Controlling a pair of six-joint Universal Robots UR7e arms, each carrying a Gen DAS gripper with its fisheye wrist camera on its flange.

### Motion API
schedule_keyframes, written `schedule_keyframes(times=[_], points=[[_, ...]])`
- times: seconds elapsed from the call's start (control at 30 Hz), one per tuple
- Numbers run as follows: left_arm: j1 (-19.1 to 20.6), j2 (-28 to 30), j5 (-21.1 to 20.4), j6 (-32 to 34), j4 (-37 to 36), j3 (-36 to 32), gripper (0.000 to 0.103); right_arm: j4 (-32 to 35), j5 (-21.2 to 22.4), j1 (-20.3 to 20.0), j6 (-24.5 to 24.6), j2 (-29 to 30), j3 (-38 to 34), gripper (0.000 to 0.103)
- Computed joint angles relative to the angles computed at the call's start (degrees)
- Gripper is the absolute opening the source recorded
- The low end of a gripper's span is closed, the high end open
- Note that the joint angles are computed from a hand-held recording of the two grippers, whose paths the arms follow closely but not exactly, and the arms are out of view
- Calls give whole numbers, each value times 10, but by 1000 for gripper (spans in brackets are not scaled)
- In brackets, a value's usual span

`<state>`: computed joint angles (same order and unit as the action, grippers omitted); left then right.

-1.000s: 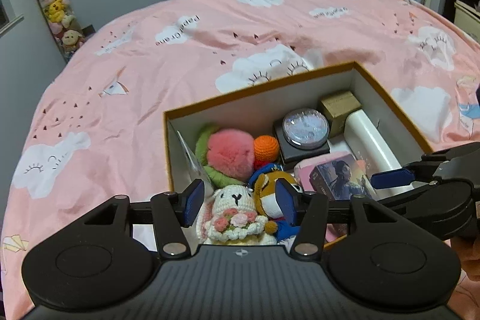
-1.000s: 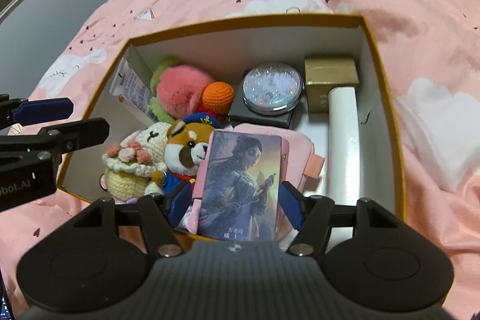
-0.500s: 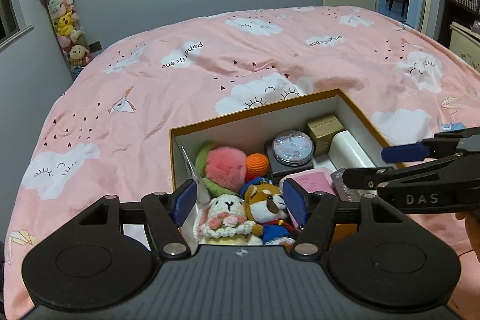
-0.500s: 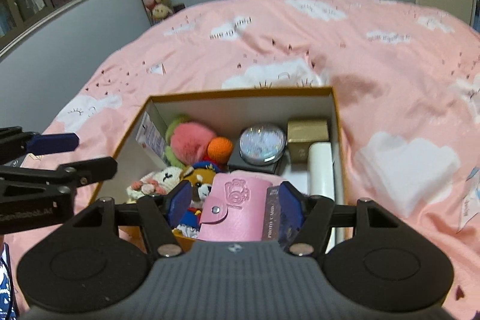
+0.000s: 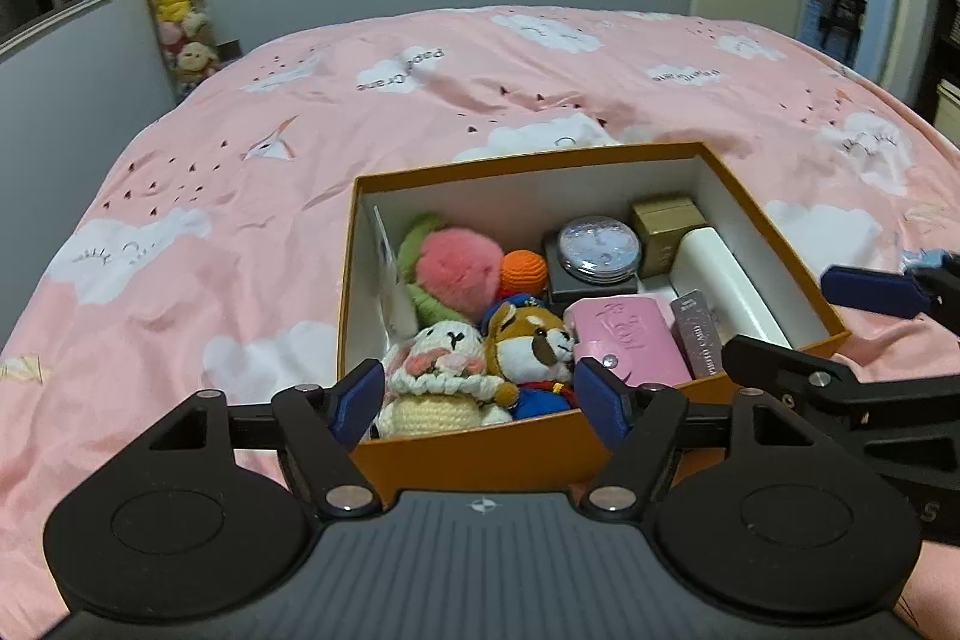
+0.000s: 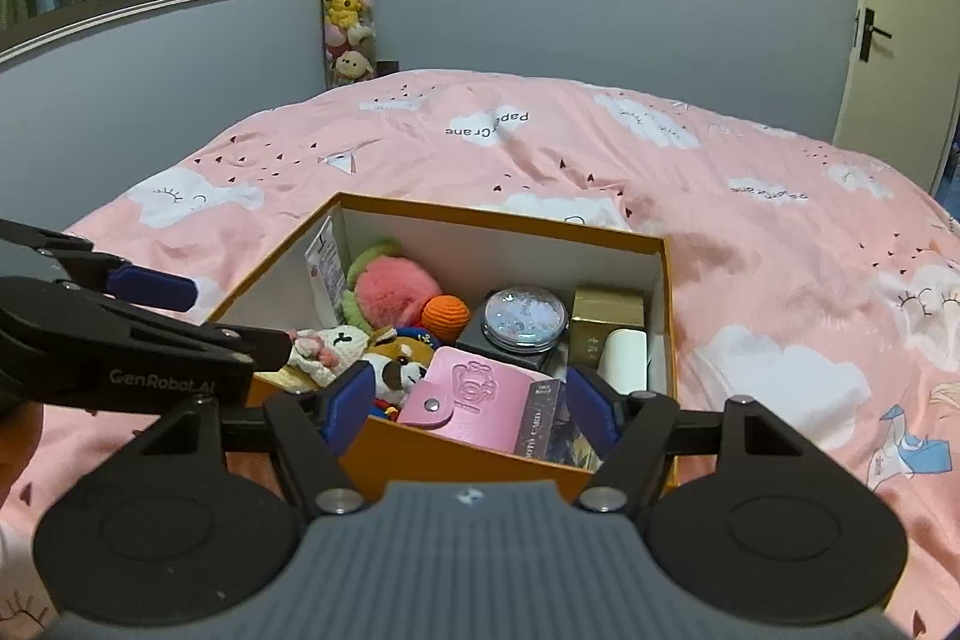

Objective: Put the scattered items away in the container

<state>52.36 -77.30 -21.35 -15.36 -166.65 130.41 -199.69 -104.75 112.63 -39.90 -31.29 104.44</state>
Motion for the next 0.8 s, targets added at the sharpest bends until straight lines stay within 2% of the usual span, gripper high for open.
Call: schedule_keyframes(times=[0.17,0.3,0.53,0.8], points=[[14,47,13,50,-147,4,88,-44,-11,-5,26,22,-5,75],[30,63,10,39,-152,-6,88,-64,-24,-9,34,42,-16,75],[43,74,3,37,-151,-10,88,-60,-32,-18,41,60,-26,75],[51,95,4,63,-183,-15,88,-66,-16,-25,42,67,-30,79]])
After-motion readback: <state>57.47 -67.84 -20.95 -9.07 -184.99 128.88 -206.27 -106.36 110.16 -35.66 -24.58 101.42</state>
